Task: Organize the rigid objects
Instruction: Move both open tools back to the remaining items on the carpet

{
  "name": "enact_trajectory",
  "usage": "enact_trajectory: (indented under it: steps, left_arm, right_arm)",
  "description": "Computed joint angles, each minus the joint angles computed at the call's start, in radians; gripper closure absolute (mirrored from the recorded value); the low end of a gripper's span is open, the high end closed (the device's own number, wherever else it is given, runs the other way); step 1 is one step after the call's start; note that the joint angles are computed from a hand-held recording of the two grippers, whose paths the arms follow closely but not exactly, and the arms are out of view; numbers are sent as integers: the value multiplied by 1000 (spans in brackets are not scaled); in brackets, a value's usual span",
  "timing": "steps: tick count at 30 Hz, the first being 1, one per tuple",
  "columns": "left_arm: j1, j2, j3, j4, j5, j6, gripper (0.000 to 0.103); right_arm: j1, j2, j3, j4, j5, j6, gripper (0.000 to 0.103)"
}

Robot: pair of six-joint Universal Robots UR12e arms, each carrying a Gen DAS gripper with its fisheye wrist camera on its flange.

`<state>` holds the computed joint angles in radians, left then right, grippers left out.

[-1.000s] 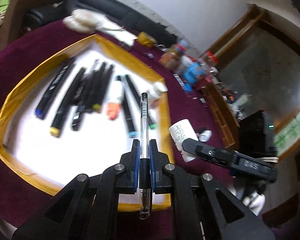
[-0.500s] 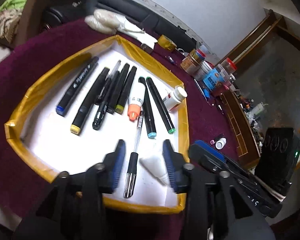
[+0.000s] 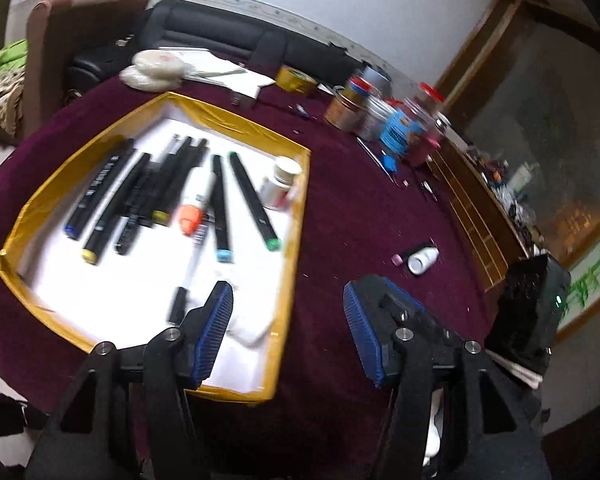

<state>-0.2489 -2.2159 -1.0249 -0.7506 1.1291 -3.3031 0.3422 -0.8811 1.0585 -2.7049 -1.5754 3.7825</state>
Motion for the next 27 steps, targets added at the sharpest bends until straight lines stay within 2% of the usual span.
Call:
enact_trajectory:
  steps: [7, 12, 17, 21, 25, 27]
  left_arm:
    - [-23, -3, 21, -55, 22, 50, 47]
    - [-33, -7, 30, -69, 34, 55, 47]
    - [-43, -22, 55, -98, 10, 78, 47]
    - [-57, -37, 75, -138, -20, 130, 46]
    - [-73, -59, 114, -214, -35, 182, 46]
    - [-79, -63, 125, -228, -32, 201, 46]
  right_arm:
    - [-30, -43, 96, -93, -16, 113, 51]
    - [-35, -59, 128, -124, -15, 123, 51]
    - [-43, -88, 168, -146, -40, 130, 51]
    - [-55, -145, 236, -158, -159, 150, 48]
    - [-76, -195, 286, -96, -284, 172, 47]
    - [-91, -208, 292, -46, -315, 188, 47]
